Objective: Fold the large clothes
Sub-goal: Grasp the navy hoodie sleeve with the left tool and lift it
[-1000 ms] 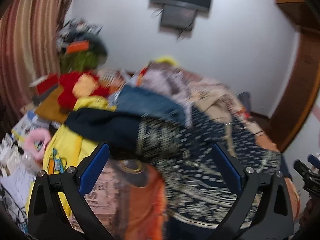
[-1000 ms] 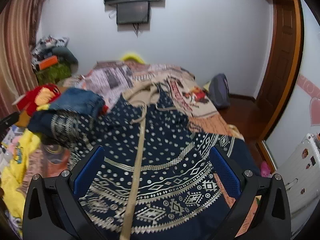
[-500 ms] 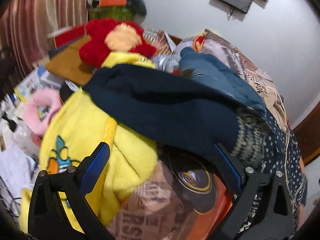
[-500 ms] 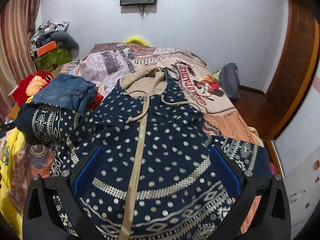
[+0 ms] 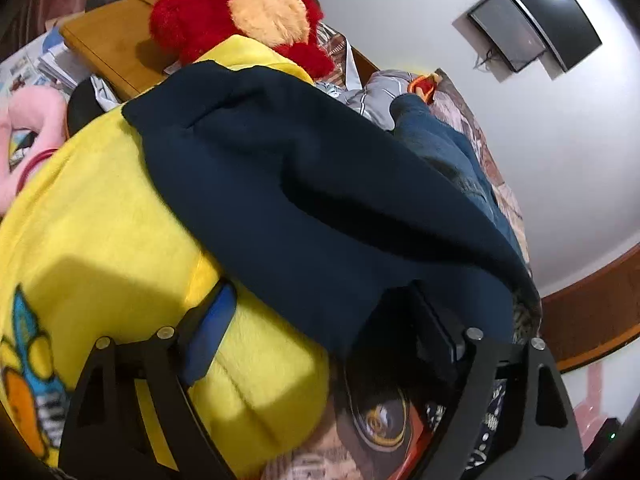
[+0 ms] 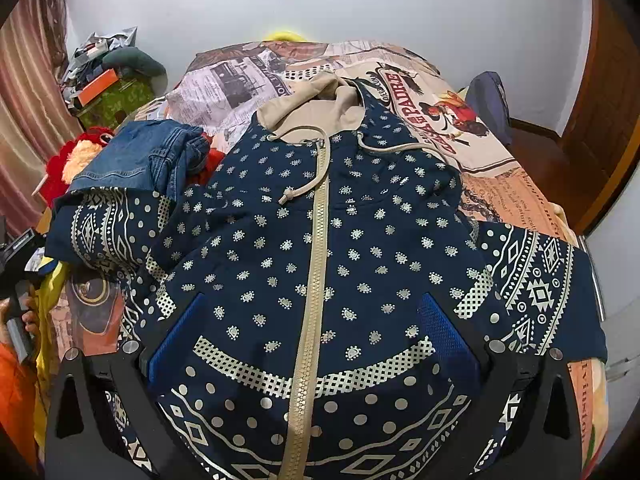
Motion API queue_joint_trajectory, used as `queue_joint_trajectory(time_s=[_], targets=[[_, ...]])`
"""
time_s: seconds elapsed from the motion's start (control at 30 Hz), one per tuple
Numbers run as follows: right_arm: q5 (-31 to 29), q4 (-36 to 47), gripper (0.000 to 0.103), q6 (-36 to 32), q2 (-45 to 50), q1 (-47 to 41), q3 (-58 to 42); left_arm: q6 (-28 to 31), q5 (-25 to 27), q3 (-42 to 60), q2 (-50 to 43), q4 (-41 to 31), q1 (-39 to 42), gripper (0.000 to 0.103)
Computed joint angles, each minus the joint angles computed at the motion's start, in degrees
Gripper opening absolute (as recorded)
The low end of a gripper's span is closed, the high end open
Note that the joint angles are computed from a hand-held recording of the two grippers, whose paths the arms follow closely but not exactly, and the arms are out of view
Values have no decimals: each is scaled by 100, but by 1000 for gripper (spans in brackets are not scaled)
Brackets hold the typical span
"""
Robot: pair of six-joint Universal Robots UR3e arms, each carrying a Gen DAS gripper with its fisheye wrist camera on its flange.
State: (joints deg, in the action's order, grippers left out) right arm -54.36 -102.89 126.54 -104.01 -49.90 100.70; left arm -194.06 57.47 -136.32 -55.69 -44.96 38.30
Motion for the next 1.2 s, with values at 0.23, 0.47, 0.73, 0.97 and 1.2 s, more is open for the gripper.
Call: queue_joint_trajectory(time_s=[0.23,0.47,0.73,0.97,1.2], targets=[[25,177,103,66,6,-70,-128,-511,818,502,-1151,901,-623,45],[243,764,103,-192,-183,-397,-408,-301,1775,1214,-1076,318,-1008,4],[526,1409,103,-571,-315,-863,-788,-91,2427,2697,-599,-509,-1905,3],[738,1675,103,-1115,-465,-1234,-932,-531,3467,4687,-1578,-747,-3854,3],[989,2114,103,-1709,-350,-1611,-1188,-919,4613,7263,-3590,-1029,-5976,3]])
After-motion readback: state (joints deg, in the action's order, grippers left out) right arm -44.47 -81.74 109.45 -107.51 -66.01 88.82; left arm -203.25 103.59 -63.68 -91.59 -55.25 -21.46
